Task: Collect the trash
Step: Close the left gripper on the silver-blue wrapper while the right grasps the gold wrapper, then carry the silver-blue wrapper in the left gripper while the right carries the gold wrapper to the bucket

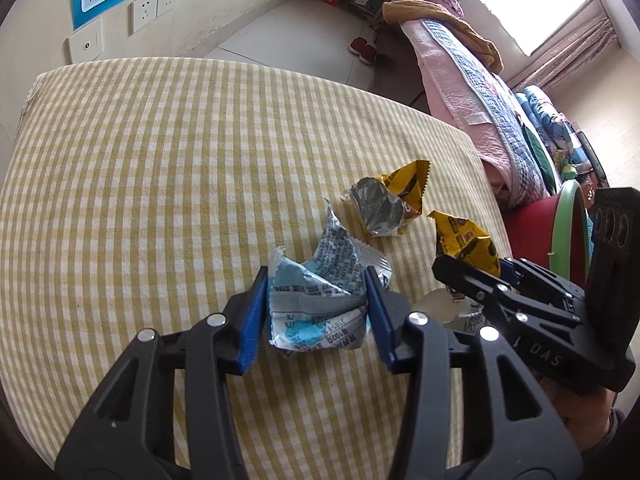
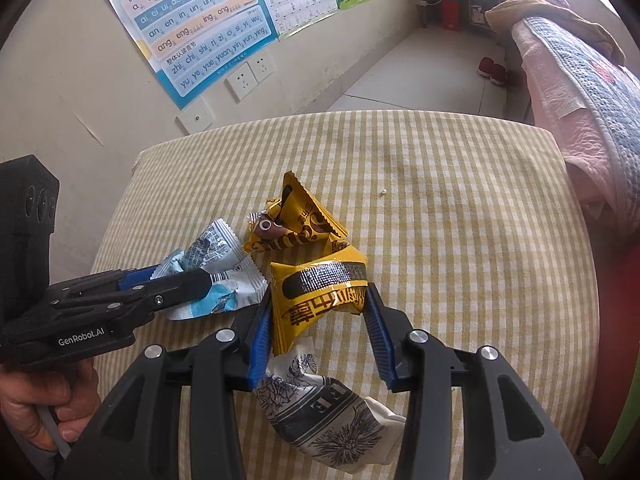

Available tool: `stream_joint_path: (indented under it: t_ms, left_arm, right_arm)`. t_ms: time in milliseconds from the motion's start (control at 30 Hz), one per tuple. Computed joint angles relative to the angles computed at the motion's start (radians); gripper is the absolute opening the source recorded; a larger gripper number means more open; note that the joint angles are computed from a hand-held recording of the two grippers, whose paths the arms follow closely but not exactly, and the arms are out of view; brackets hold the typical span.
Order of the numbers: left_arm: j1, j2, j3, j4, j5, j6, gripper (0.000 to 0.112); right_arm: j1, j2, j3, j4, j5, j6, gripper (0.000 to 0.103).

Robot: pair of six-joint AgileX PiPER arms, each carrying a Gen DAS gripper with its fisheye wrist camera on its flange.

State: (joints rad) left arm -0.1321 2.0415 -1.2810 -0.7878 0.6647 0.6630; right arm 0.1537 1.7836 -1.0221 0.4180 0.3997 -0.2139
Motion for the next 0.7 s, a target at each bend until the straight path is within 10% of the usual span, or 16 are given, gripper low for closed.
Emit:
stream_joint_path:
  t_ms: [700]
  left_arm:
    - [-0.027, -0.398, 0.306, 0.088, -0.070, -0.077, 0.044]
  right_arm:
    - [0.023, -0.354, 0.227, -0.084, 0.017, 0.127, 0.041]
